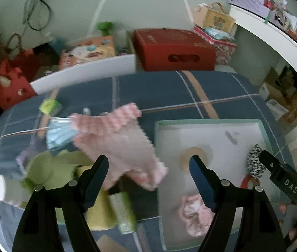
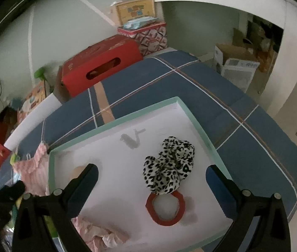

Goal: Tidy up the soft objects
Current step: 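Move both open grippers away from the tray back toward the pile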

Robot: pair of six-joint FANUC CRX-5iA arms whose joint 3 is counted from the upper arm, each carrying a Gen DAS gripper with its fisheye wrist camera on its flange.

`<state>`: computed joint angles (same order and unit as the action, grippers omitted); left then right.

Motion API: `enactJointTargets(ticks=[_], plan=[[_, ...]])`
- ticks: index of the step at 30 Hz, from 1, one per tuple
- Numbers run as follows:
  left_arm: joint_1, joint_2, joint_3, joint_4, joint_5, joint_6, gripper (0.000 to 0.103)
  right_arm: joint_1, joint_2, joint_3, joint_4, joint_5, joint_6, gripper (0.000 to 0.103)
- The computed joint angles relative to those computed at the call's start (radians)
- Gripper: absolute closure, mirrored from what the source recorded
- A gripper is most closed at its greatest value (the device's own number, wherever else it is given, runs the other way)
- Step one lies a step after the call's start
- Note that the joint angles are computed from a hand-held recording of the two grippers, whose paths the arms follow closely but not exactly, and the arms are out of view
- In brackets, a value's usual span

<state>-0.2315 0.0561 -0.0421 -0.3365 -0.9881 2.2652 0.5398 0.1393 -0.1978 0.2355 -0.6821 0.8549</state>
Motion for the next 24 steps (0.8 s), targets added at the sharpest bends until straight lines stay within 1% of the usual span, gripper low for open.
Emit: enactJointTargets(ticks=[3,4,8,13,18,23,24], plan=[[0.016,-0.039,-0.027,0.002,-0.015,0.022,0.023,0.018,-0.007,-0.005,0.01,-0.002,0.005,0.0],[0.021,-0.056,-0.037,-0.007,-0.025,0.049,0.023,0.026,-0.012,-0.009,0.012,0.001,0.013,0.0],[0.044,-0.124,-0.084,-0.022,-0.034,0.106,0.023,0.061,-0.044,-0.04,0.023,0.044,0.026,0.0],[0.086,-0.205,-0.148,-0.016,-0.03,0.141,0.023,0.105,-0.071,-0.057,0.013,0.08,0.052,0.0],[0.145,-0.287,-0.216,-0.005,-0.045,0.171,0.023,0.137,-0.086,-0.056,-0.03,0.095,0.104,0.0],[0.188,-0.367,-0.272,-0.016,-0.058,0.202,0.023,0.169,-0.087,-0.037,-0.081,0.084,0.177,0.0],[0.195,-0.38,-0.284,-0.017,-0.065,0.208,0.021,0.177,-0.089,-0.036,-0.085,0.084,0.192,0.0]])
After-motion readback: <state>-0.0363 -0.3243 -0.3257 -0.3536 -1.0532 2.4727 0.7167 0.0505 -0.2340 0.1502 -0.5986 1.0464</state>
